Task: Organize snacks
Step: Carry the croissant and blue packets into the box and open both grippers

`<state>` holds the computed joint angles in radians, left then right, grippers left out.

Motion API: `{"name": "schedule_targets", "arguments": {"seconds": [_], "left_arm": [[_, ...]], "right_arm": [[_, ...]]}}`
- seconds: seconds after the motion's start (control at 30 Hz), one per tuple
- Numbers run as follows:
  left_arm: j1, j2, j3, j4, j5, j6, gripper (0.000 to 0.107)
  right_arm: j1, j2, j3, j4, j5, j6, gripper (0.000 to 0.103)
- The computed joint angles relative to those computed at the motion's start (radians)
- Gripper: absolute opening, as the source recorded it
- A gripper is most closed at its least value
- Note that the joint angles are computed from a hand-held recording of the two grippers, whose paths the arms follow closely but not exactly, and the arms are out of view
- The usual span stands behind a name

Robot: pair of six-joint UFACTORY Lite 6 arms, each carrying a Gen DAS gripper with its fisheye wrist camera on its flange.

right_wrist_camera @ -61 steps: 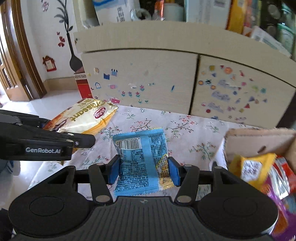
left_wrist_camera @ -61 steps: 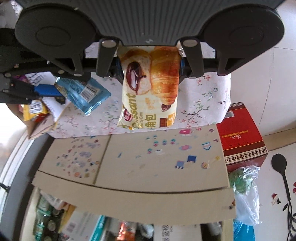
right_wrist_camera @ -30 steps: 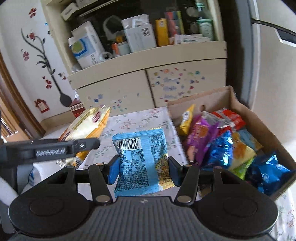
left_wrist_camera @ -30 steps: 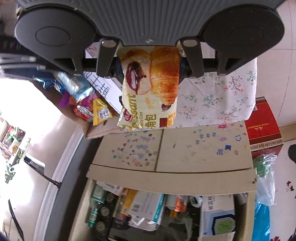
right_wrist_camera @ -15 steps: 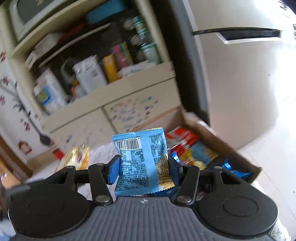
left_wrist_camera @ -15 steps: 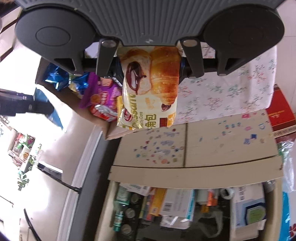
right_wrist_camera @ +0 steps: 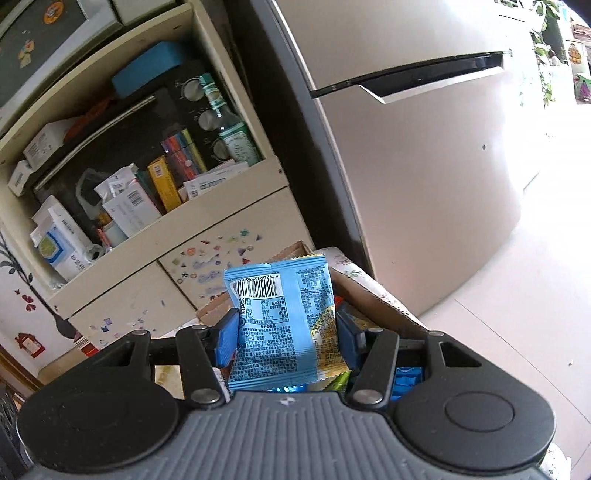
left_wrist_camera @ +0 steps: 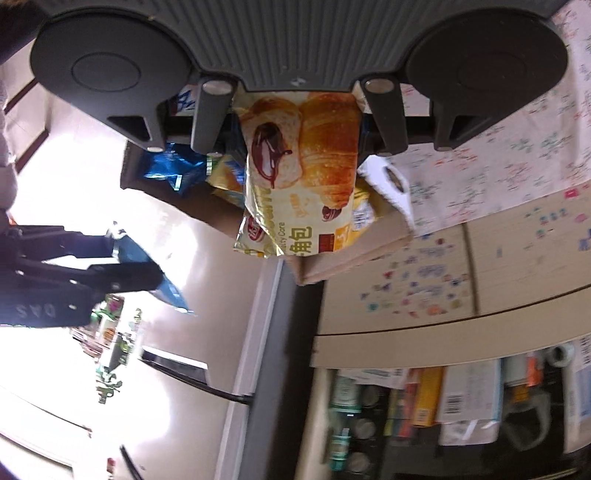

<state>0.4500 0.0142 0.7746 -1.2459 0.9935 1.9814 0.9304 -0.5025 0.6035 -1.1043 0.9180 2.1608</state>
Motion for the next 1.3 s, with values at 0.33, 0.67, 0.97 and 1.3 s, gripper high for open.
{"name": "schedule_targets", "arguments": {"seconds": [0.33, 0.67, 0.97, 1.3], "left_arm": [[-0.162, -0.017, -0.061, -0.064, -0.035, 0.008, 0.050], [-0.240, -0.003, -0.079, -0.114, -0.077, 0.030, 0.081], [-0.228, -0.044, -0.049, -0.007, -0.092, -0.118, 0.097], [-0.221, -0.053, -0.046, 0.041, -0.118, -0.163, 0.099]], "right_arm": [[-0.109, 0.054, 0.046, 0.061, -0.055, -0.070, 0.061], [-0.176, 0.069, 0.021, 0.094, -0.105, -0.036, 0.075], [-0.139, 0.045, 0.012, 0.119, -0.051, -0.007, 0.094], [-0.129, 0.092, 0.044, 0.176, -0.030, -0.015, 0.100]]}}
